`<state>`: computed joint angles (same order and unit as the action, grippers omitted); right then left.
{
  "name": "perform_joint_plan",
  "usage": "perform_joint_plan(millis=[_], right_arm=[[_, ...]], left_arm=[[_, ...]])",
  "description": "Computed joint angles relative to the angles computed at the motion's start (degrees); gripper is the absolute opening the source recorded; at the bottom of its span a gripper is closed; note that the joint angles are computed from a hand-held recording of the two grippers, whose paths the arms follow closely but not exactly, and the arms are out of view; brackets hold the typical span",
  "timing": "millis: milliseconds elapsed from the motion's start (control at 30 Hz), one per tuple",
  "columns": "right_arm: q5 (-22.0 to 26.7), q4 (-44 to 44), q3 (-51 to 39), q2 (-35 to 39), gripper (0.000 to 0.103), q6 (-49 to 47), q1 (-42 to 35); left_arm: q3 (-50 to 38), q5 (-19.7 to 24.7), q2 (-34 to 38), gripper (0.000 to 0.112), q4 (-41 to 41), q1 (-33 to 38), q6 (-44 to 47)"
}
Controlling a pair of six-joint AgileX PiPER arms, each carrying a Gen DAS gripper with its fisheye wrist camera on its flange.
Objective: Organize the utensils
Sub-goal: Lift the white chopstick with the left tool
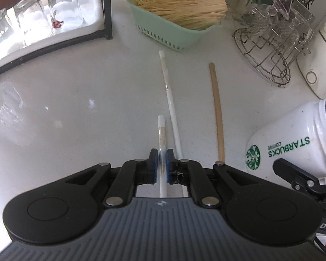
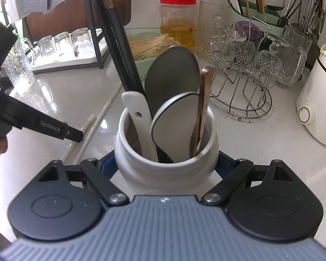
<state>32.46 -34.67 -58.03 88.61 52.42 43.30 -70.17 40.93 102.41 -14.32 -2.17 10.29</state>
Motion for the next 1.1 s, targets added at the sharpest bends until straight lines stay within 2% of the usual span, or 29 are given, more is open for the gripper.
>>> perform_joint_plan(millis=[467,733,833,1100], right_arm=[[0.4,-0.8,-0.1,0.3,0.091,1.2,0.3],[0.4,-0.7,-0.1,0.3,0.091,0.9,0.3],[0.2,-0.3,-0.1,0.2,0.091,0.2,0.2],[-0.6,2.5,-0.3,0.1,0.091,-4.3,-0.9]], left_arm=[[-6.7,0.8,4.7,0.008,4.1,-2.0,-0.7],[-11.5,4.1,7.5,0.008,7.2,-3.3,-3.2],[-12.9,4.6,8.5,0.008,6.7,-3.4,-1.6],[-10.6,3.8,5.7,0.007,6.9,-4.1,-1.5]])
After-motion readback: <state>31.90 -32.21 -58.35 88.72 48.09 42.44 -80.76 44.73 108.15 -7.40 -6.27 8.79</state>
